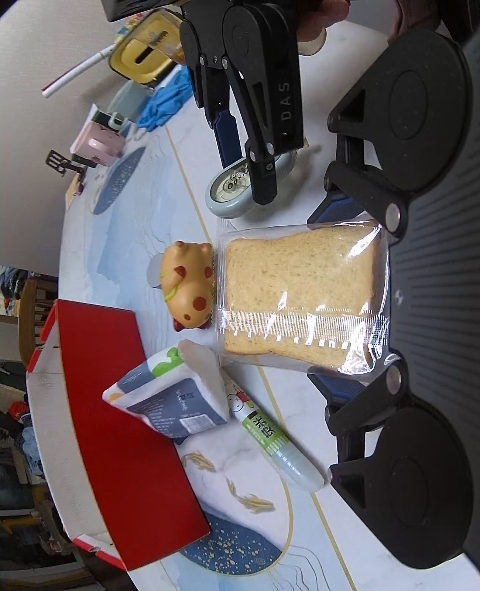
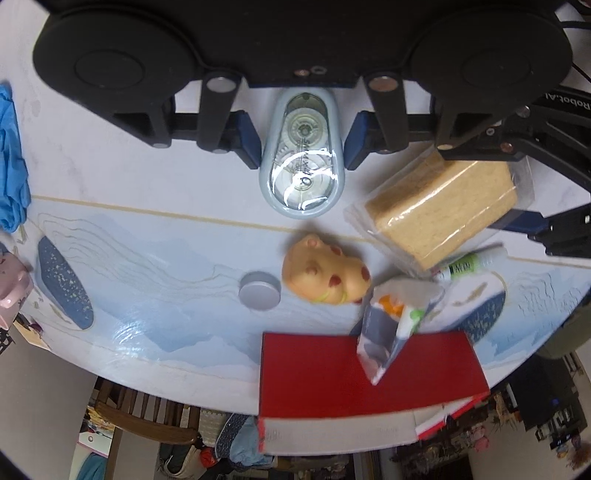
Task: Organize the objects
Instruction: 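Grasp the packaged bread slice with the left gripper while the right grasps the blue tape dispenser, then carry the bread packet and tape dispenser into the red box with both grippers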
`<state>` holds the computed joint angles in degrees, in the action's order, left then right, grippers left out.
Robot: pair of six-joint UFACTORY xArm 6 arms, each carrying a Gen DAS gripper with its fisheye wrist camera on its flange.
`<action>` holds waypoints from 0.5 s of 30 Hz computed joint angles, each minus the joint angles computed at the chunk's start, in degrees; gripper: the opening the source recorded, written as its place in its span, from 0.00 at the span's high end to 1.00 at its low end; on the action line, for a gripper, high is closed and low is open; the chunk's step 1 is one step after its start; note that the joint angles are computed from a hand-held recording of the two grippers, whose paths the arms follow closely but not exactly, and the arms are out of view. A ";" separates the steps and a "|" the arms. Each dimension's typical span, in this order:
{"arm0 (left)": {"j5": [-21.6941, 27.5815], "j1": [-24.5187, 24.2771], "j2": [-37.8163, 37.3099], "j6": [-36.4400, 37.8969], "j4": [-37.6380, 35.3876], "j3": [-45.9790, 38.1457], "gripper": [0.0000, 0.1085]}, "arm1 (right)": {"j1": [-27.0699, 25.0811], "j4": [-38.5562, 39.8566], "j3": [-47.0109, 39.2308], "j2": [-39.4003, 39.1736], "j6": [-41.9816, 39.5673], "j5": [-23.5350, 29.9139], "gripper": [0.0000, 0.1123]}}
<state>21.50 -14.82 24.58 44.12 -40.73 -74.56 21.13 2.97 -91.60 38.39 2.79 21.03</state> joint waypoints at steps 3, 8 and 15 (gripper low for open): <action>-0.52 -0.07 -1.46 1.62 -2.39 0.71 0.27 | -0.06 1.81 0.55 -1.05 -1.09 -0.62 0.57; -1.51 -0.02 -4.20 3.99 -6.07 1.95 0.27 | 0.13 5.27 0.93 -2.77 -3.42 -1.26 0.57; -3.63 0.75 -5.76 1.63 -7.65 0.95 0.27 | 0.54 12.21 -2.31 -3.32 -8.82 -0.72 0.57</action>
